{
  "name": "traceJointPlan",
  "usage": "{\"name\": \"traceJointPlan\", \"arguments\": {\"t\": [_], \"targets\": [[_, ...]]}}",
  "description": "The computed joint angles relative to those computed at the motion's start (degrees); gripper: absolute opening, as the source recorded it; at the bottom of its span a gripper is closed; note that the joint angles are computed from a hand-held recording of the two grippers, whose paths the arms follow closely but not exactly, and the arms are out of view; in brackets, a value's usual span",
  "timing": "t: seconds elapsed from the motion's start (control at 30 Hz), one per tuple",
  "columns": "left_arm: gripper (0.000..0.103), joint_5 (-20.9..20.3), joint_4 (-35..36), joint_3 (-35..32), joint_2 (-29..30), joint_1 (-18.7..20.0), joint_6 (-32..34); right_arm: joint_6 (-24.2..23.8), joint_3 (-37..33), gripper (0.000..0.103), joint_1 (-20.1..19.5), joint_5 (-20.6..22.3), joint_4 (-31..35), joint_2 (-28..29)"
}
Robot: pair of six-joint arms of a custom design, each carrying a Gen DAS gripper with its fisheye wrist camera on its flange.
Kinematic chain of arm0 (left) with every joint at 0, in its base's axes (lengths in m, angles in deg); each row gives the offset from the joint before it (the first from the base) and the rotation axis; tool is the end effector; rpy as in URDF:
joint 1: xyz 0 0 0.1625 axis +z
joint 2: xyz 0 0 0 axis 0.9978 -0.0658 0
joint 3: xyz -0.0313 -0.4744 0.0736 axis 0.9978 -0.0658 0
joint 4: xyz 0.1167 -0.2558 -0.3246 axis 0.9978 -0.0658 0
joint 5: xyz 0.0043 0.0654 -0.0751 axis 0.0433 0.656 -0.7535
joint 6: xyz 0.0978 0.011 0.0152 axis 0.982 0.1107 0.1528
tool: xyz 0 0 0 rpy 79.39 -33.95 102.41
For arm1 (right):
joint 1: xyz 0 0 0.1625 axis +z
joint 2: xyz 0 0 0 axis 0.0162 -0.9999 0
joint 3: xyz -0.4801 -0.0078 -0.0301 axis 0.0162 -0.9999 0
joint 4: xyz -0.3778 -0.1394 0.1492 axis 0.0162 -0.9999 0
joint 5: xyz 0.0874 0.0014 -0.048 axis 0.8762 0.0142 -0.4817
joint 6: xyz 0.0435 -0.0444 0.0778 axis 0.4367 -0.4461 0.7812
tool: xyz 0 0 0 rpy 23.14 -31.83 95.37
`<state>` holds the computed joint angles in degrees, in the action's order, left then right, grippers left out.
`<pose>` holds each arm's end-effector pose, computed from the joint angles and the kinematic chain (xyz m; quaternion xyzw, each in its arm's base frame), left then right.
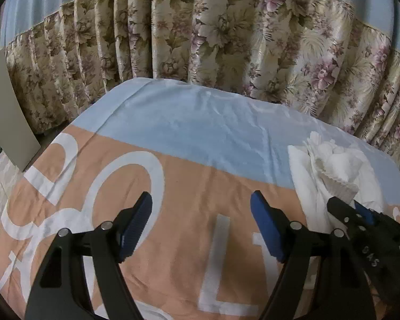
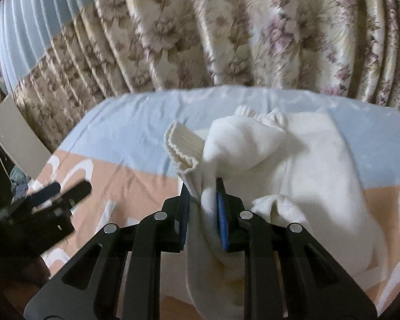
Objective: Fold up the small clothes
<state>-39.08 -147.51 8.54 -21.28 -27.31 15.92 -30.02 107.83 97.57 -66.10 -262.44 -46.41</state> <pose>-0.2753 -0.8322 0.1211 0.2460 0.8866 -0.2911 0.2621 0.1862 -0.7700 0.2535 0.0121 -0.8660 0.3877 0.3155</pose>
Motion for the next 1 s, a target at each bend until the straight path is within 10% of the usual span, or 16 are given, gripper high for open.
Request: {"name": "traceJointPlan", "arguments": {"t": [0.37,0.63,1.0], "targets": [[0.077,-0.9,0.4,0.5,-0.6,0.1,-0.7,-1.0,-3.3,0.028,0.7,-2.5,0.7,3.5],[0.077,-4.8,0.9,2.5,-1.3,-1.9,-1.4,-2.5,9.6,0.069,1.9,5.7,-11.0,-7.5],[0.077,-12.2,4.1,4.0,1.0,-6.2,-0.3,0.1,19.6,0.071,-1.4,2.2,-16.3,-16.2]]}}
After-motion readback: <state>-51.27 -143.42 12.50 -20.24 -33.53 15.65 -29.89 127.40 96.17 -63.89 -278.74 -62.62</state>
